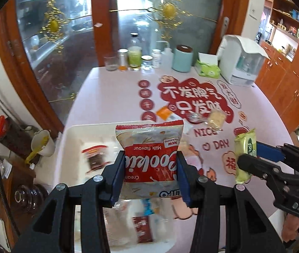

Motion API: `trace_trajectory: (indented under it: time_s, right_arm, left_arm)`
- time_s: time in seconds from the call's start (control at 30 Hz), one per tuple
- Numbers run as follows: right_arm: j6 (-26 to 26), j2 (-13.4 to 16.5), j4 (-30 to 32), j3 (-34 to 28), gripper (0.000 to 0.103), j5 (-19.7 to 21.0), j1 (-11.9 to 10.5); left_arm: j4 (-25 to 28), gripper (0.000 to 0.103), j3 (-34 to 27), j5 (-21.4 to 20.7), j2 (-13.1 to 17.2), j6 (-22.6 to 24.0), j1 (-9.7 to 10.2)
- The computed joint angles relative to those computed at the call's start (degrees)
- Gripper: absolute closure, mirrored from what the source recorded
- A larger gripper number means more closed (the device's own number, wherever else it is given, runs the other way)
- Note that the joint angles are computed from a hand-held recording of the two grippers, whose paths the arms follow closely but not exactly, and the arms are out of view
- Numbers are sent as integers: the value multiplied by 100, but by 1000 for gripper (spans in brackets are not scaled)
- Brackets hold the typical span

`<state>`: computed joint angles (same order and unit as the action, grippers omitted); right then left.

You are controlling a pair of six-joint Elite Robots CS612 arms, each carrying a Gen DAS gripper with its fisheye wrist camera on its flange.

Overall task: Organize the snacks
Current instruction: 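Carry both packets over the white tray and release them inside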

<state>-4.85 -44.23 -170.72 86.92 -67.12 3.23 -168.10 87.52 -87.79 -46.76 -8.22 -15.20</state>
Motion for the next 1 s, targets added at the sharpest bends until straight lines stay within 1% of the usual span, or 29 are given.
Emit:
trace_trajectory:
  time_s: [0.13,0.37,0.53,0.7,0.97,1.0]
  right_arm:
    - [-54,-27,-19,-11,63,-40,177]
    - [-19,14,-107,-97,63,-144,430]
    - [65,82,-130,-198,63,-284,567]
    - [125,180,-34,-362,63,-420,679]
    - [20,354,280,-650,62,-583,826]
    - [-23,372,352,-678,61,-593,839]
  left_arm:
    - [-154,59,138,-48,-75,50,141]
    - [-381,59,259,-90,-132,256,300]
    - [-317,59,172,-146,-91,312,399]
    - [-256,59,44,-115,-20,445,442]
    - [-86,59,-183,-55,114,491,500]
    - [-75,54,-187,-46,122,489,503]
